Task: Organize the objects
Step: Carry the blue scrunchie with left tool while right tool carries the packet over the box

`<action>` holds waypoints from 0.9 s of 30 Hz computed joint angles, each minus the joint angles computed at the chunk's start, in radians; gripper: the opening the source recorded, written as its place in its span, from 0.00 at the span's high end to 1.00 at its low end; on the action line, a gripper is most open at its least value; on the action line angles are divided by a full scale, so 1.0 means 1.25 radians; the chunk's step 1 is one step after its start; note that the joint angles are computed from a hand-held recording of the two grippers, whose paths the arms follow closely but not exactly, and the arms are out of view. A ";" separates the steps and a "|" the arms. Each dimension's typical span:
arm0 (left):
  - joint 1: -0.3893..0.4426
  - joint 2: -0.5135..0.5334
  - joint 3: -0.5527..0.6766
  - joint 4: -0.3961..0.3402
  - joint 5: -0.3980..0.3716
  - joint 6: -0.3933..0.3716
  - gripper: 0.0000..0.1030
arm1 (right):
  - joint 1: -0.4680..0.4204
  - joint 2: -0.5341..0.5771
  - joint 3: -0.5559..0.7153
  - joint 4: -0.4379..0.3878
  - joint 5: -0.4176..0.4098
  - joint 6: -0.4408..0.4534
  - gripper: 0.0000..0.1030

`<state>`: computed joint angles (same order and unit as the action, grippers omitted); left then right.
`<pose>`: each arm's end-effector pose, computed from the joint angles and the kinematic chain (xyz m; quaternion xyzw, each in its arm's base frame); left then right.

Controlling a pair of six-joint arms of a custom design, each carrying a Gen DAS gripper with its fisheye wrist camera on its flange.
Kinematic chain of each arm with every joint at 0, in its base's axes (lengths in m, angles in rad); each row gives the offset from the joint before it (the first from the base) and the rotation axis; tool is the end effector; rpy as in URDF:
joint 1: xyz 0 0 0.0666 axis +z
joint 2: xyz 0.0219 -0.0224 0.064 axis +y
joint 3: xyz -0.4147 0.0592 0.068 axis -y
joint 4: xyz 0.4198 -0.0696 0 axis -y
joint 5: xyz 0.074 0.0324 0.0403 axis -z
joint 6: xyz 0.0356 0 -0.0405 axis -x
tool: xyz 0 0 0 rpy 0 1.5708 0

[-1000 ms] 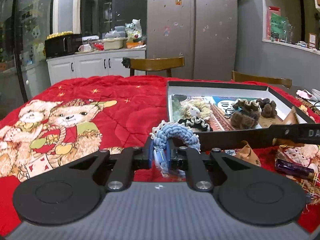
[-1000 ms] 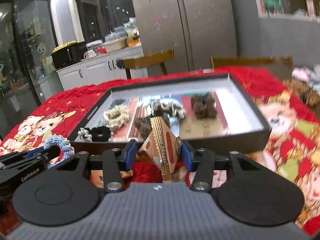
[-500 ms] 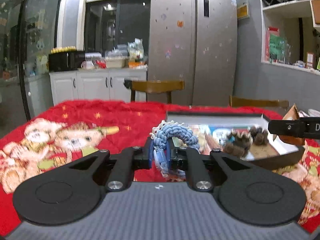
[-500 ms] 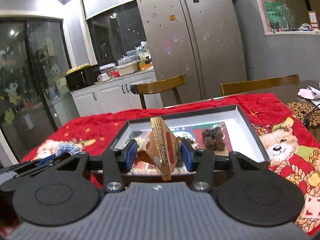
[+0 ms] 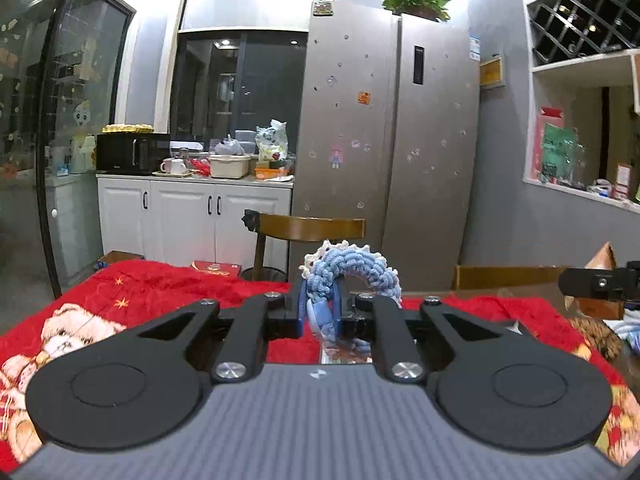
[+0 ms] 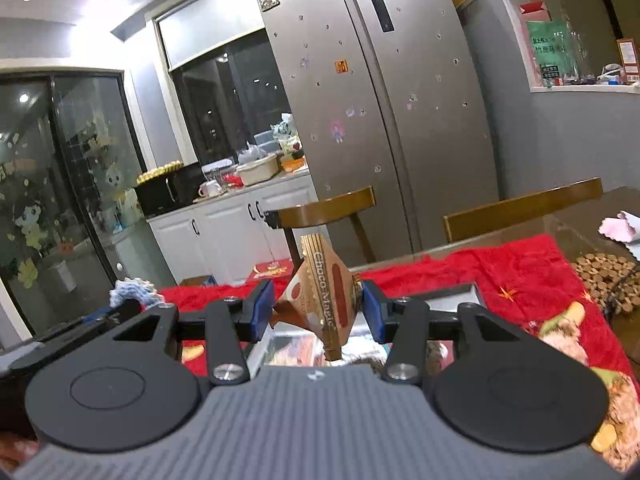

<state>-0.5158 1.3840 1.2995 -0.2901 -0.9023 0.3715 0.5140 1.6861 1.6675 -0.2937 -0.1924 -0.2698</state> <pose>0.4654 -0.2322 0.4799 -0.1912 0.7595 0.1079 0.6123 0.5720 0.3303 0.4933 -0.1541 0.7919 0.2955 0.5117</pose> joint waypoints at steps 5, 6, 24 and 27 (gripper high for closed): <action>0.048 0.052 0.098 -0.072 0.084 0.040 0.85 | -0.002 0.061 0.097 -0.038 -0.021 -0.021 0.51; 0.057 0.063 0.113 -0.072 0.102 0.040 0.85 | -0.002 0.076 0.119 -0.044 -0.019 -0.026 0.51; 0.172 0.243 0.246 -0.088 0.276 0.059 0.85 | -0.019 0.284 0.343 -0.139 -0.003 -0.064 0.51; 0.185 0.270 0.259 -0.123 0.309 0.080 0.85 | -0.015 0.323 0.387 -0.199 -0.003 -0.060 0.51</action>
<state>-0.2848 1.7211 1.6236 -0.4437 -0.5161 0.4713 0.4954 2.0894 2.1507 -0.5430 -0.1963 -0.3442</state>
